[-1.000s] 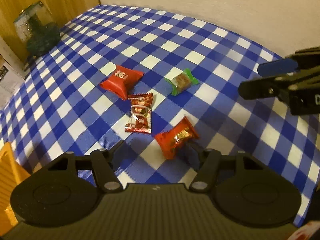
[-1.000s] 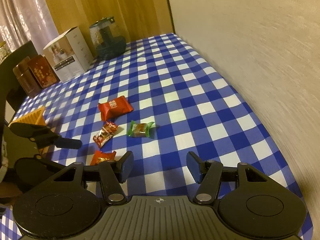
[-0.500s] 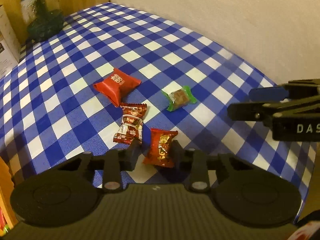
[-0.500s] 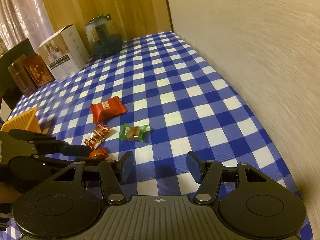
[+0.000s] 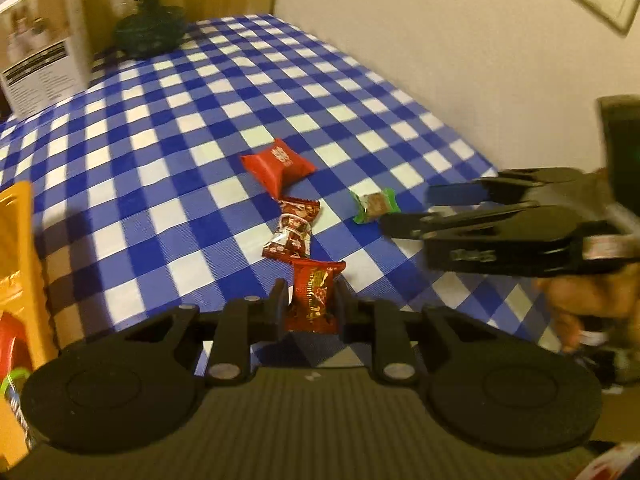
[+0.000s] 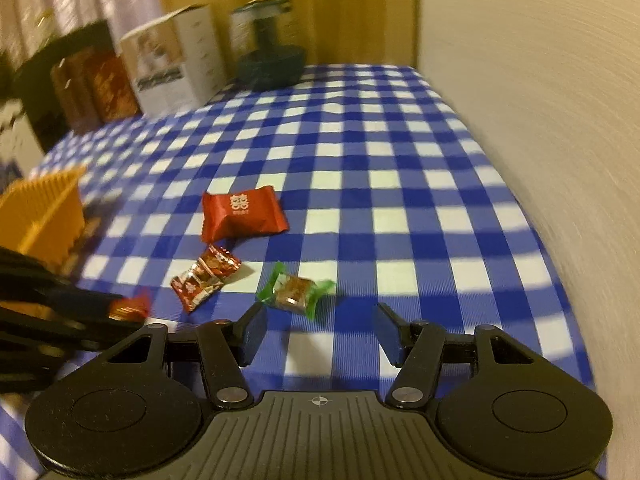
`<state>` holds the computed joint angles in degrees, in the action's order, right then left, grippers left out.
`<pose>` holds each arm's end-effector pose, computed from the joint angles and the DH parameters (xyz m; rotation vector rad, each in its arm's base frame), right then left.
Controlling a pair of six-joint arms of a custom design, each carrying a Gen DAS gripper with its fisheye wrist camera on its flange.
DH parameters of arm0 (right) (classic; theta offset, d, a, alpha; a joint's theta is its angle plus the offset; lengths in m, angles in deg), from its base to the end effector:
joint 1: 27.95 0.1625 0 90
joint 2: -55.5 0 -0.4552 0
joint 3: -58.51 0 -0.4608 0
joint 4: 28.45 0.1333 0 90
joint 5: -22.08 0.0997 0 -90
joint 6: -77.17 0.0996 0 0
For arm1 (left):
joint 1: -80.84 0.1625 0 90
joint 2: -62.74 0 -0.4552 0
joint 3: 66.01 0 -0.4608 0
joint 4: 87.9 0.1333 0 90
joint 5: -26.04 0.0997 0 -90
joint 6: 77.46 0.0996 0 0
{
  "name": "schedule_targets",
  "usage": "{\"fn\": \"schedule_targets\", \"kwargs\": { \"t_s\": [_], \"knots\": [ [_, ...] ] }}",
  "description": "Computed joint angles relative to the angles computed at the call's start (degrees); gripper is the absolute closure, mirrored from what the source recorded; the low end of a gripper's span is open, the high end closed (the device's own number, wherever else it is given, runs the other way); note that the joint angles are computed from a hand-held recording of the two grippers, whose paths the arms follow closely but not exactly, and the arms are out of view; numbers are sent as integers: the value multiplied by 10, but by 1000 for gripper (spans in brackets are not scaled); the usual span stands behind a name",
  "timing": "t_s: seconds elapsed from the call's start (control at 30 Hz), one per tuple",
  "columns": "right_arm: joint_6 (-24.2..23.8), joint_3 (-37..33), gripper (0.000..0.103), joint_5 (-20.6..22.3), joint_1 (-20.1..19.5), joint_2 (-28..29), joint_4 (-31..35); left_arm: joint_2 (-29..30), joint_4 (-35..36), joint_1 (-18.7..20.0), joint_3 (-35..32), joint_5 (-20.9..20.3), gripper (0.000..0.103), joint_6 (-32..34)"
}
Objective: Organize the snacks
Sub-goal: 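Grasp a red candy with the left tool while the right tool grasps the green-wrapped candy, then carry the red candy and green candy over the orange tray with both tools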
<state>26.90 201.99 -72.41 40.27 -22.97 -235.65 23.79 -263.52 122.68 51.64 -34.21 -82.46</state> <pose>-0.0412 -0.4414 0.2087 0.5454 -2.3353 0.8945 -0.2906 -0.5055 -0.0770 0.9500 2.5195 -0.4656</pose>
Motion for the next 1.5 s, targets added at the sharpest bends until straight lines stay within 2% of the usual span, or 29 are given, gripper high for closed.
{"fn": "schedule_targets", "kwargs": {
  "t_s": [0.13,0.23,0.3,0.43,0.47,0.53,0.67,1.07,1.27,1.5],
  "knots": [
    [-72,-17,44,-15,7,40,-30,-18,-16,-7,18,0,82,-10],
    [-92,-25,45,-4,4,51,-30,-27,-23,-9,26,-1,82,-19],
    [-92,-31,50,4,2,52,-18,-32,-25,-10,30,-3,82,-23],
    [-88,-31,77,16,2,49,4,-36,-28,-13,35,-4,82,-28],
    [-84,-30,80,10,6,51,-2,-37,-29,-14,36,-3,82,-31],
    [-64,-26,81,-5,14,51,-6,-40,-29,-15,41,-1,82,-37],
    [-25,-4,81,-9,22,27,-3,-51,-32,-23,56,4,82,-51],
    [105,93,81,-15,81,-97,10,-130,-36,-69,135,26,82,-131],
    [136,140,81,-21,117,-137,11,-184,-26,-101,182,47,82,-170],
    [172,178,81,-51,165,-151,2,-248,-3,-131,231,72,82,-211]
  ]
}}
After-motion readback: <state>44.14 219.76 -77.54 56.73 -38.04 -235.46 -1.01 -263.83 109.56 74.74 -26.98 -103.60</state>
